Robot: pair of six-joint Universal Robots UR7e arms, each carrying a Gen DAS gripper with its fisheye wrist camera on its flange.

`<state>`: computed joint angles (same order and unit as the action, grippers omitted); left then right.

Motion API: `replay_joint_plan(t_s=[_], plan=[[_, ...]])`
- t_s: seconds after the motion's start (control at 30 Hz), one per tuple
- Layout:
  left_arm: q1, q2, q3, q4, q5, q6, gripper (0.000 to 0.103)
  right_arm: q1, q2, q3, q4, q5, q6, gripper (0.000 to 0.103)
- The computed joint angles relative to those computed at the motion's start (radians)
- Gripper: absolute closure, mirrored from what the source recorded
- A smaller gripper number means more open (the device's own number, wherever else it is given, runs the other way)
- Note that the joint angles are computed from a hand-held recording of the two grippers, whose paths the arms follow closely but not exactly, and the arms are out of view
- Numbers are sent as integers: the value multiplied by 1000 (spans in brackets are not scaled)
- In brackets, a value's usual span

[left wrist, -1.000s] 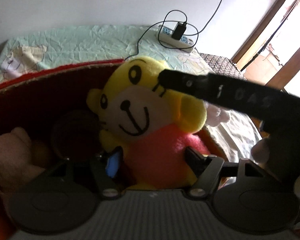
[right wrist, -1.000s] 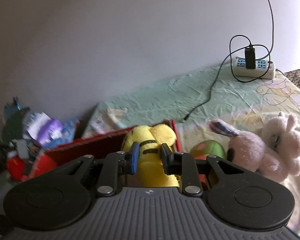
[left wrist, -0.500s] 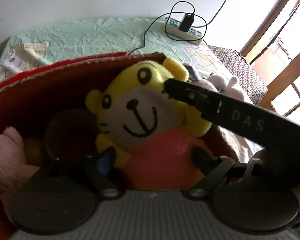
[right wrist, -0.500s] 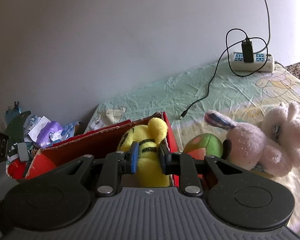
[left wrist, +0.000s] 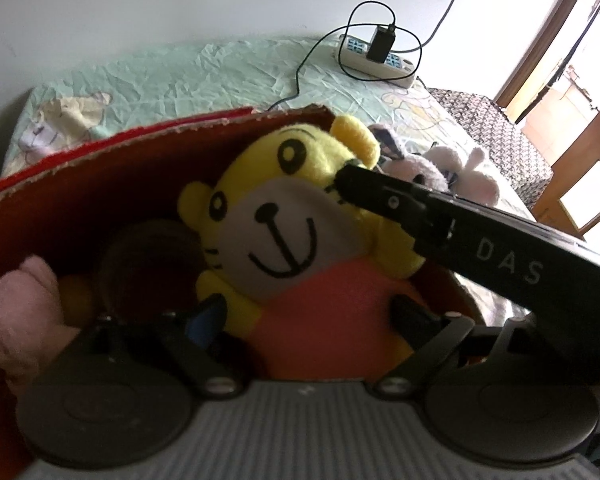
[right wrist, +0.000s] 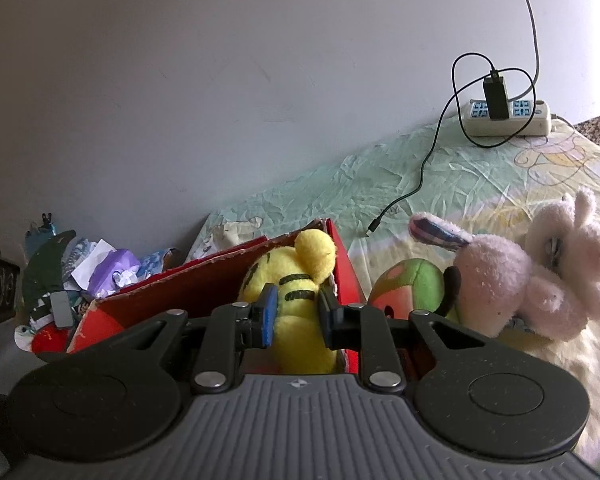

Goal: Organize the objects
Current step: 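Lower the tiger plush into the red box and open the right gripper, then move the right gripper back toward the white bunnies on the bed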

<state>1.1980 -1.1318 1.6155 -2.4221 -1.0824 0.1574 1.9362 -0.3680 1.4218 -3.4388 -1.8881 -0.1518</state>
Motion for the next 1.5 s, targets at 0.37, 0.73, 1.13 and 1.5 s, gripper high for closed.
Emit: replay_joint_plan(t_s=[0.37,0.73,1.13,1.5], plan=[[-43,-24,63,-53,102,-28,10,4,-32,66,-24,10,-8,79],[-97,-32,128,-129,234,-55,11,-13,-84,139,-15,84,39,81],[-141,-21,174,-183,367,-135,5,-56,-150,191,60,220,2,81],[-222,-41,226,-234,515,-199,7,-129,-280,282,90,359,-8,76]])
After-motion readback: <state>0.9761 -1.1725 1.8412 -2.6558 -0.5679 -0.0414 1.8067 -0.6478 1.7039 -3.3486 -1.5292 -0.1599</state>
